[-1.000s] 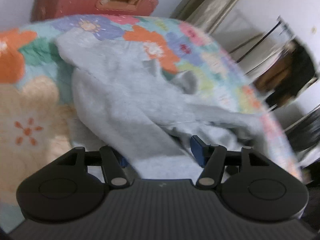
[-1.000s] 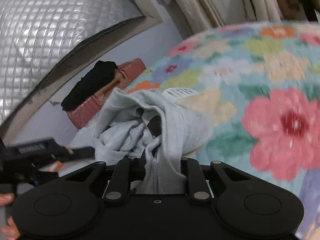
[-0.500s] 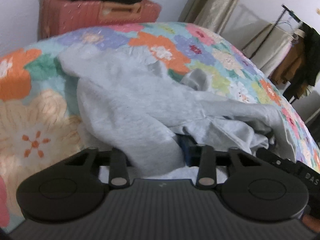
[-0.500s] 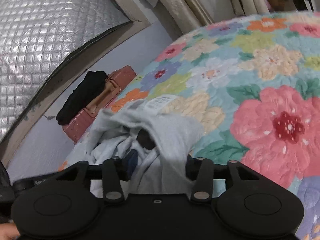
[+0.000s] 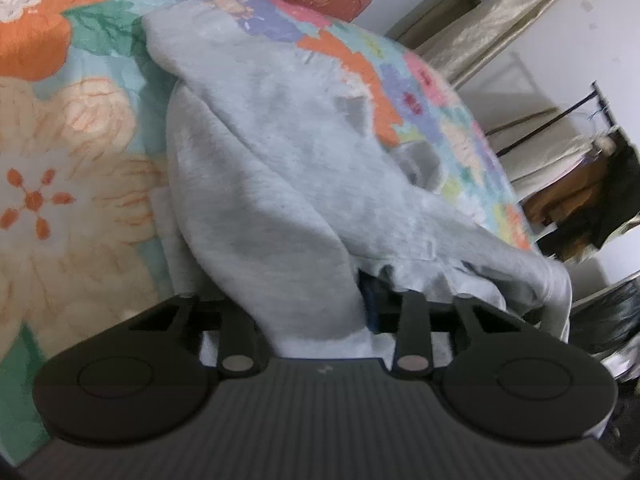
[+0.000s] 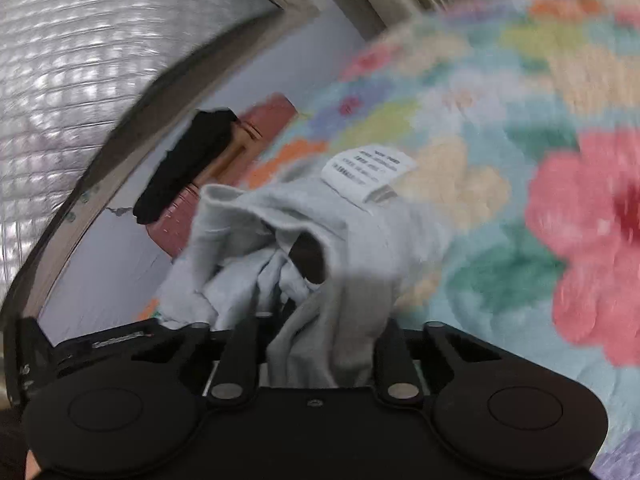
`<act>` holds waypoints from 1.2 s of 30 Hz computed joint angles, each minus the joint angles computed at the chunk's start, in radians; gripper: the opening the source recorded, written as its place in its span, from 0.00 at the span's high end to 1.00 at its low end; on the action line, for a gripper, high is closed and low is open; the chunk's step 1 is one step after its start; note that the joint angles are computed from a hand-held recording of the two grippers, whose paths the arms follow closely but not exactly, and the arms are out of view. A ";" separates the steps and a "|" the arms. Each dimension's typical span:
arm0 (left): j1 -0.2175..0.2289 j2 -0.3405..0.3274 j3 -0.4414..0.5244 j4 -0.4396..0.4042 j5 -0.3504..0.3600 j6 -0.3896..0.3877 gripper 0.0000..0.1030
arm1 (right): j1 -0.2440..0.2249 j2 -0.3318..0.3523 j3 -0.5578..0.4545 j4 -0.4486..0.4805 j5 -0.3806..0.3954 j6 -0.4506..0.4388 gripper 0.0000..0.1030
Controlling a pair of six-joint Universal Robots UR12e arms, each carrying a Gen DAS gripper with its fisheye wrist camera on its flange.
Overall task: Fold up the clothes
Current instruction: 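Lift and shake the sweatshirt with both grippers to spread it out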
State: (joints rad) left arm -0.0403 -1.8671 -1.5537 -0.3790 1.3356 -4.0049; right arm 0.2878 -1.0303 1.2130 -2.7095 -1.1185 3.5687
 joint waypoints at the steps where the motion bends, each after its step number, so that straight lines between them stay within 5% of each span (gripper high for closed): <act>1: 0.006 -0.002 -0.010 0.041 -0.028 -0.031 0.74 | 0.004 -0.009 0.007 -0.017 -0.015 -0.027 0.81; 4: 0.014 -0.008 -0.014 0.102 -0.102 -0.046 0.75 | 0.012 -0.033 0.024 -0.048 -0.037 -0.085 0.82; 7: -0.008 -0.013 0.033 0.003 -0.078 0.121 0.79 | 0.013 -0.059 0.035 -0.043 -0.078 -0.151 0.82; 17: -0.092 0.001 0.079 -0.075 -0.142 0.296 0.86 | -0.043 -0.239 0.226 -0.028 -0.177 -0.265 0.84; 21: -0.151 0.018 0.080 -0.102 -0.059 0.368 0.86 | -0.075 -0.309 0.309 -0.036 -0.177 -0.307 0.84; 25: -0.257 -0.006 0.148 -0.182 0.218 0.635 0.87 | -0.100 -0.355 0.383 -0.068 -0.162 -0.334 0.85; 30: -0.301 -0.012 0.158 -0.163 0.246 0.610 0.89 | -0.130 -0.404 0.455 -0.052 -0.177 -0.355 0.85; 36: -0.364 0.007 0.122 -0.025 0.325 0.619 0.89 | -0.180 -0.456 0.482 -0.058 -0.156 -0.480 0.86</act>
State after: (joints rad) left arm -0.4043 -1.8606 -1.4314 -0.4038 1.6609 -3.3861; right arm 0.1080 -1.4863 1.6945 -2.7676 -1.2743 3.0884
